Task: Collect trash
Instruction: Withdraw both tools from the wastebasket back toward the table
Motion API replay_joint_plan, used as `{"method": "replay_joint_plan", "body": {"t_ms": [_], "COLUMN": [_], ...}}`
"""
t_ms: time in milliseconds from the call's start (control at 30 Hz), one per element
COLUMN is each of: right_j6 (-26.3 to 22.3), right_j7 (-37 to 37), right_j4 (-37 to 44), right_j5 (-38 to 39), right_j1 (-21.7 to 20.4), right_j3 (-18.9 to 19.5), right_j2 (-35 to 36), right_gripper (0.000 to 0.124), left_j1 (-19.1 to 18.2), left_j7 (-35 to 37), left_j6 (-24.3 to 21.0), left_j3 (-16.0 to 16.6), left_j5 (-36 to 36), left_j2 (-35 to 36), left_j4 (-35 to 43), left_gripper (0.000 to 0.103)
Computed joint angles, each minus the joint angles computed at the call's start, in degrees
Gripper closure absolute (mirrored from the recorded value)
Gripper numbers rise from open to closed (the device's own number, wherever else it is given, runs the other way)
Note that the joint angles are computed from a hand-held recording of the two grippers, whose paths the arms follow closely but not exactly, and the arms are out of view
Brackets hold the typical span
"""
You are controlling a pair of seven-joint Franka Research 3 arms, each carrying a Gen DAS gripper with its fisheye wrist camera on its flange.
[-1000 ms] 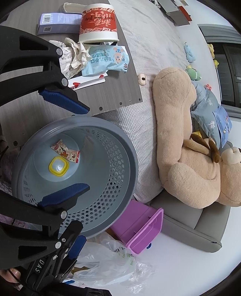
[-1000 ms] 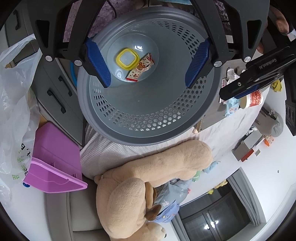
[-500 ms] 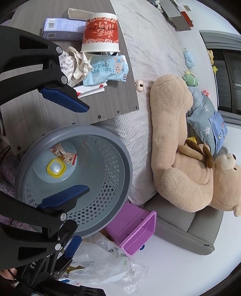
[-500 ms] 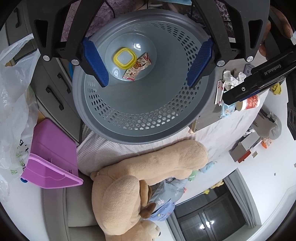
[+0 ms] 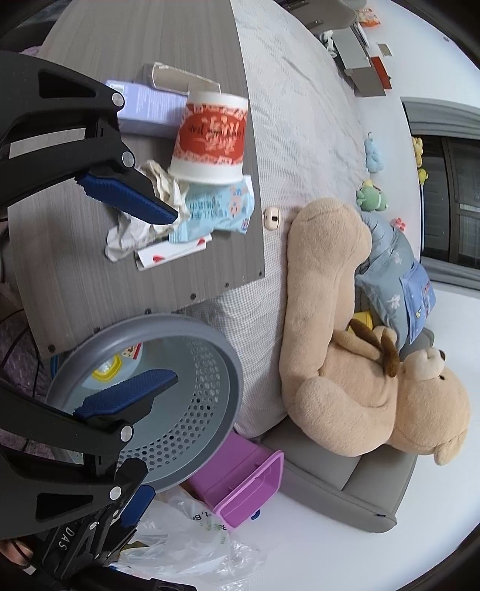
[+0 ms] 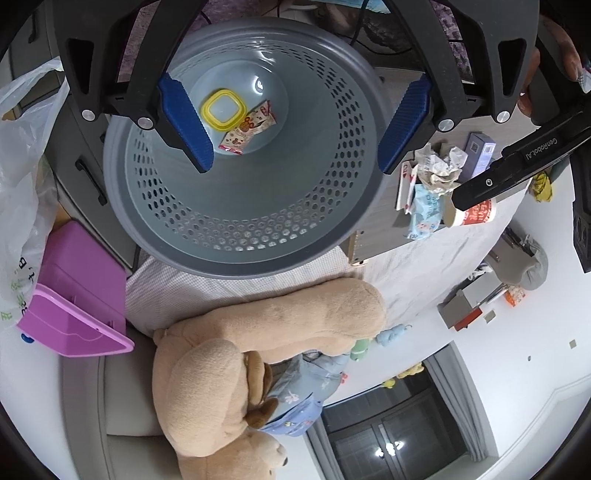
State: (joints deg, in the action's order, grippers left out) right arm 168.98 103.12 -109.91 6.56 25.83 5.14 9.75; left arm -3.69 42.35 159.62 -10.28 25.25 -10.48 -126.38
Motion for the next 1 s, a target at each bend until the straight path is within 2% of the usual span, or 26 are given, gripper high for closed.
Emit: {"method": "replay_joint_plan", "body": {"t_ms": [400,1000], "right_j6": [-0.27,-2.03], "right_j7": [-3.38,-9.10], "right_j4": [2.97,10.61], "right_j5": [0.68,2.16], "right_j1": [1.88,6.68], "right_j3": [1.88,3.67], "right_j2": [1.56,6.75], "right_gripper": [0.034,0.031], "left_j1": [3.82,8.96], "left_j7": [-4.89,-6.81], "left_j6": [1.09,-1.82], "left_j3": [0.17,0.73], "left_j5": [3.47,4.35], "left_j2": [-7.72,-17.43], "left_j4": [-7.19,-15.72], "left_gripper": [0.026,0.026]}}
